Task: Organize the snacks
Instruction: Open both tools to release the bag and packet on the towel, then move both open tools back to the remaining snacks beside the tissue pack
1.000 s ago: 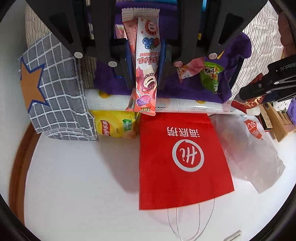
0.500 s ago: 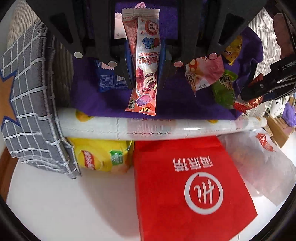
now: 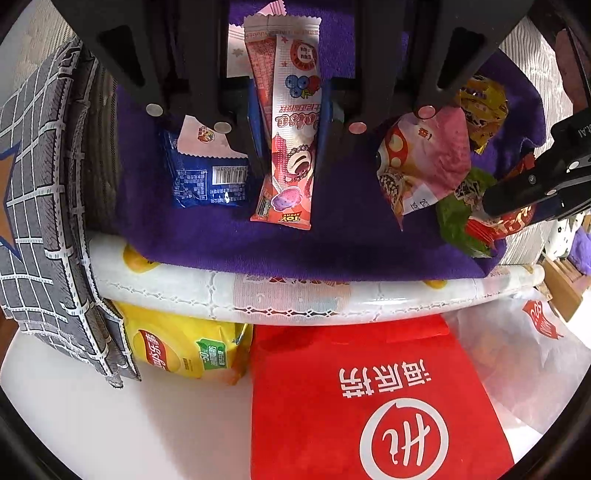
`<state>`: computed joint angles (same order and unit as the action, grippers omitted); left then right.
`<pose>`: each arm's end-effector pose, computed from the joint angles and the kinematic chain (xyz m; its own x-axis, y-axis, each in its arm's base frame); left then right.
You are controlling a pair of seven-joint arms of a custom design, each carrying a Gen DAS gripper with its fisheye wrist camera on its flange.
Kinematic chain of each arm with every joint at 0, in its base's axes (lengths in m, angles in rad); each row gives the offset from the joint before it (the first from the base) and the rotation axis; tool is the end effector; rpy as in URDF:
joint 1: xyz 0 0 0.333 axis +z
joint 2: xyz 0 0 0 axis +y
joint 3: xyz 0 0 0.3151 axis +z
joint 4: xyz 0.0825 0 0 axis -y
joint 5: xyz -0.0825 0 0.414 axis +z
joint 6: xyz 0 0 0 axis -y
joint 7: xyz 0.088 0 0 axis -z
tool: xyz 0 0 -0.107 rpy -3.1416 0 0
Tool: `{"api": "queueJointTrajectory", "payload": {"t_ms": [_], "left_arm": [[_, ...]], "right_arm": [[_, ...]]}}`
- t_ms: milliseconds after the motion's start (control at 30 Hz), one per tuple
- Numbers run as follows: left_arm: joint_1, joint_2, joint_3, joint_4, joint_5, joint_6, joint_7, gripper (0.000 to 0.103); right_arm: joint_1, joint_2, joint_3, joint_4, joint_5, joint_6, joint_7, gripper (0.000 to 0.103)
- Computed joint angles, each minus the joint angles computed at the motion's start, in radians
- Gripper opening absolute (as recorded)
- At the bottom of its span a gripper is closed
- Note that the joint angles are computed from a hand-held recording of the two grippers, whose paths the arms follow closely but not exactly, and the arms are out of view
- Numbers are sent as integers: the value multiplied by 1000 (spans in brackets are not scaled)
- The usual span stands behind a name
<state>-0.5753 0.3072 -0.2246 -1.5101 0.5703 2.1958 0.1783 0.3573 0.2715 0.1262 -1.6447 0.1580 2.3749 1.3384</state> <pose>0.5276 -0.4863 0.5294 0.2938 -0.9304 0.2193 -0.7760 -0.3661 -0.5137 0.6296 0.3226 0.4965 0.5907 -0.8032 -0.0770 -0.7350 -0.4961 -0.4623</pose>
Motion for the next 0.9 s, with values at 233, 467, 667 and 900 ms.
{"api": "queueJointTrajectory", "payload": {"t_ms": [233,467,667,900], "left_arm": [[-1,17,0,15,-16,-7,12,48],[3,12,0,6,-40,9,18,52],[-9,-4,2,12,-4,-17,7,68],[-16,-38,-10,9,30,-38,-6,68]], "right_arm": [[10,14,-4,13,-28,7,19,34],[-5,-29,-5,-22,-8,64,11,47],[-9,-75,-10,-57,-9,114,17,51],[-8,-160,-16,-129,-25,155,65,51]]}}
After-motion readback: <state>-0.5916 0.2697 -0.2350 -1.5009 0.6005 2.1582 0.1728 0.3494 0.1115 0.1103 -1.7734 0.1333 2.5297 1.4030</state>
